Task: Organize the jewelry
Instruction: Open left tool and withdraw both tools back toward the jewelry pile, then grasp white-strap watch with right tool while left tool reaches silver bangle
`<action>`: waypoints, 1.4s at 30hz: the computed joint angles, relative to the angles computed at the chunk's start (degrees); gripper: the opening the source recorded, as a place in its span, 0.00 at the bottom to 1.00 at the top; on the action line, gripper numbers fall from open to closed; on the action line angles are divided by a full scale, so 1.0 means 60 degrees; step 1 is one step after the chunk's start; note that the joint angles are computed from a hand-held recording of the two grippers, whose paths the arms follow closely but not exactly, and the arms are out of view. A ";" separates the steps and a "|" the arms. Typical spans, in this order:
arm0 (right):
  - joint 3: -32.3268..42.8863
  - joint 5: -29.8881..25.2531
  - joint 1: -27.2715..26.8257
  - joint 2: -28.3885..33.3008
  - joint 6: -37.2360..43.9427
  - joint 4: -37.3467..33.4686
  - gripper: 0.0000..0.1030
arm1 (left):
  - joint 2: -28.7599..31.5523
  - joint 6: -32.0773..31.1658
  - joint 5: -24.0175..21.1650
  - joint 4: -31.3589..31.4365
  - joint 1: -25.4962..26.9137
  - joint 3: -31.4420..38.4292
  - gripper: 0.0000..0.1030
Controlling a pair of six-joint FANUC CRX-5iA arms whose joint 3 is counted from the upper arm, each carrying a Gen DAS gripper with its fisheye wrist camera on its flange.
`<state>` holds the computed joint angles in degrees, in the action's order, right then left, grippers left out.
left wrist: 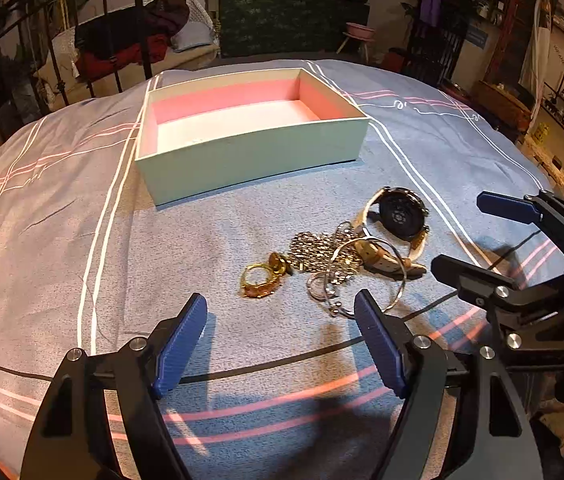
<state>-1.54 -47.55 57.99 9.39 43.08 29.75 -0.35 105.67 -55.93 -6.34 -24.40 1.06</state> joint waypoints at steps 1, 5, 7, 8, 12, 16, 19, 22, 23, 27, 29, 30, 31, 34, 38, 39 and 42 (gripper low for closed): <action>0.0011 -0.0083 -0.0034 0.0013 0.0004 -0.0014 0.86 | 0.0075 -0.0074 0.0005 -0.0048 -0.0088 0.0078 0.72; -0.0004 -0.0521 -0.0112 0.0101 -0.0024 0.0096 0.86 | 0.0434 -0.0702 0.0179 0.0225 -0.0227 0.0279 0.71; -0.0019 -0.0712 -0.0167 0.0154 -0.0010 0.0146 0.86 | 0.0636 -0.1149 0.0329 0.0565 -0.0165 0.0328 0.72; -0.0013 -0.0781 -0.0195 0.0179 -0.0006 0.0152 0.86 | 0.0733 -0.1113 0.0310 0.0445 -0.0221 0.0432 0.72; 0.0071 -0.0790 -0.0319 0.0214 0.0211 -0.0106 0.86 | 0.0912 -0.1854 0.0446 0.1017 -0.0048 0.0365 0.69; 0.0235 -0.0561 -0.0395 0.0217 0.0599 -0.0708 0.86 | 0.1001 -0.1821 0.0279 0.0818 0.0007 0.0474 0.48; 0.0521 -0.0626 -0.0337 0.0414 0.0985 -0.0929 0.86 | 0.0881 -0.1895 0.0420 0.1222 0.0244 0.0257 0.48; 0.0872 -0.0598 -0.0308 0.0615 0.1448 -0.1248 0.86 | 0.0710 -0.1697 0.0486 0.1295 0.0381 0.0107 0.48; 0.1022 -0.0599 -0.0305 0.0712 0.1602 -0.1348 0.86 | 0.0640 -0.1624 0.0495 0.1325 0.0420 0.0058 0.48; 0.1669 -0.0766 -0.0260 0.1211 0.2145 -0.1445 0.86 | 0.0313 -0.1271 0.0636 0.1304 0.0530 -0.0149 0.48; 0.1995 -0.0842 -0.0253 0.1449 0.2356 -0.1485 0.86 | 0.0205 -0.1121 0.0653 0.1281 0.0577 -0.0173 0.48; 0.2119 -0.0873 -0.0241 0.1539 0.2415 -0.1465 0.86 | 0.0139 -0.1168 0.0726 0.1373 0.0613 -0.0240 0.48; 0.2187 -0.0842 -0.0232 0.1594 0.2465 -0.1442 0.86 | 0.0078 -0.1151 0.0787 0.1369 0.0620 -0.0279 0.48; 0.2444 -0.0954 -0.0252 0.1769 0.2647 -0.1554 0.79 | 0.0002 -0.1013 0.0805 0.1160 0.0576 -0.0271 0.48; 0.2382 -0.0639 -0.0372 0.1574 0.3071 -0.2337 0.56 | -0.0110 -0.0908 0.0787 0.1051 0.0558 -0.0397 0.48; 0.2322 -0.0602 -0.0363 0.1535 0.3014 -0.2302 0.55 | -0.0172 -0.0947 0.0805 0.1105 0.0582 -0.0488 0.48; 0.2050 -0.0360 -0.0338 0.1369 0.2724 -0.2107 0.53 | -0.0196 -0.0867 0.0715 0.1055 0.0583 -0.0558 0.48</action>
<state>10.76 -49.71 55.96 17.61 59.42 17.11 -1.52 100.47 -51.64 -0.01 -20.90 -2.29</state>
